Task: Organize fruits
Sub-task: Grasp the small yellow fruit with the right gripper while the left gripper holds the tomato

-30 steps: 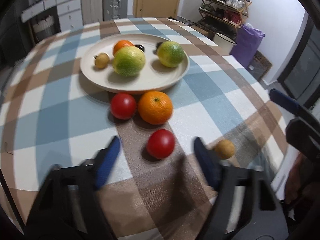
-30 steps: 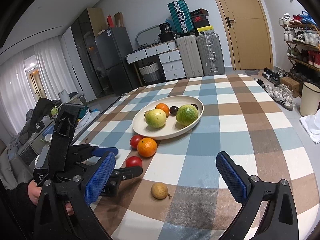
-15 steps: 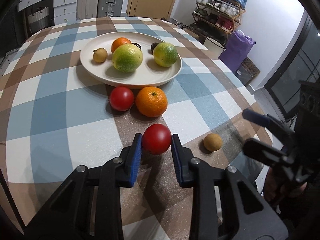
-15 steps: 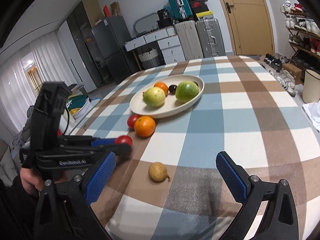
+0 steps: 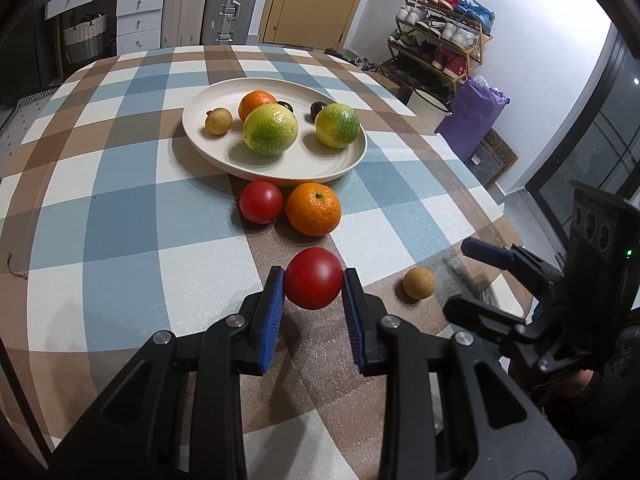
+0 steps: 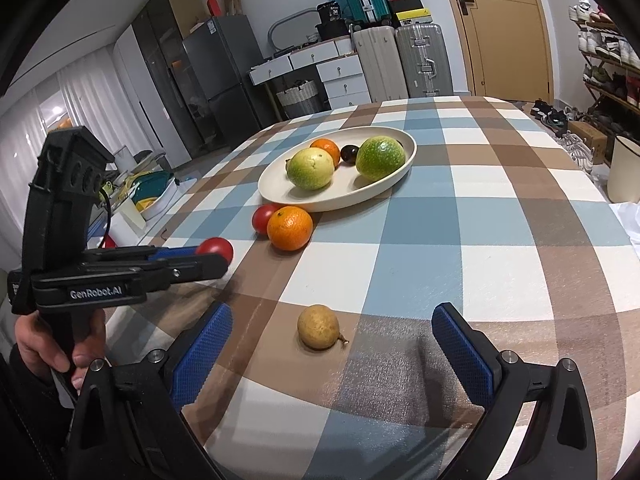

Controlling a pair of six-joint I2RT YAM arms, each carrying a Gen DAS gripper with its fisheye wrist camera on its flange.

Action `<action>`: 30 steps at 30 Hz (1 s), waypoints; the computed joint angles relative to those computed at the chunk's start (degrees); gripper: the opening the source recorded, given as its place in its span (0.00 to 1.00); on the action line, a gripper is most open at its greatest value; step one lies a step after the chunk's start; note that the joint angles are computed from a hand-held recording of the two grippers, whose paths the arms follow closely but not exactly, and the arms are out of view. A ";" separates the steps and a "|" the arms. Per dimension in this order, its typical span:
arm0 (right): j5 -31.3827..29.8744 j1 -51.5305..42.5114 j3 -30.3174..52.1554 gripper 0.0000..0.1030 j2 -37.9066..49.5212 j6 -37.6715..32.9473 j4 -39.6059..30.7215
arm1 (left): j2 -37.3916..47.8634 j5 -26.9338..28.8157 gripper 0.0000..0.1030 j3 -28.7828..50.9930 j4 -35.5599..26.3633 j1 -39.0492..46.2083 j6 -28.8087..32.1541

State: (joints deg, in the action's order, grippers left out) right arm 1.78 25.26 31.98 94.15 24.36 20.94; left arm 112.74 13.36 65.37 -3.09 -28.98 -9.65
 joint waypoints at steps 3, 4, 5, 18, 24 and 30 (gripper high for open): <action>0.32 0.30 0.52 0.99 0.63 -0.15 -0.49 | -1.06 0.08 0.25 -1.15 0.51 0.22 0.06; 0.38 0.39 0.69 0.99 0.82 -0.17 -0.62 | -1.37 0.19 0.25 -1.49 0.65 0.32 0.04; 0.40 0.45 0.82 0.98 1.04 -0.24 -0.67 | -1.56 0.15 0.25 -1.72 0.78 0.31 -0.04; 1.68 2.40 3.56 0.70 4.01 -1.36 -2.73 | -4.85 0.88 0.25 -5.46 2.81 1.55 -0.43; 3.56 3.96 6.27 0.46 5.83 -2.10 -6.32 | -5.83 1.11 0.25 -6.75 3.56 1.99 -0.65; 3.17 3.49 6.64 0.23 6.34 -2.17 -6.34 | -7.54 1.36 0.25 -8.03 4.40 2.88 -0.90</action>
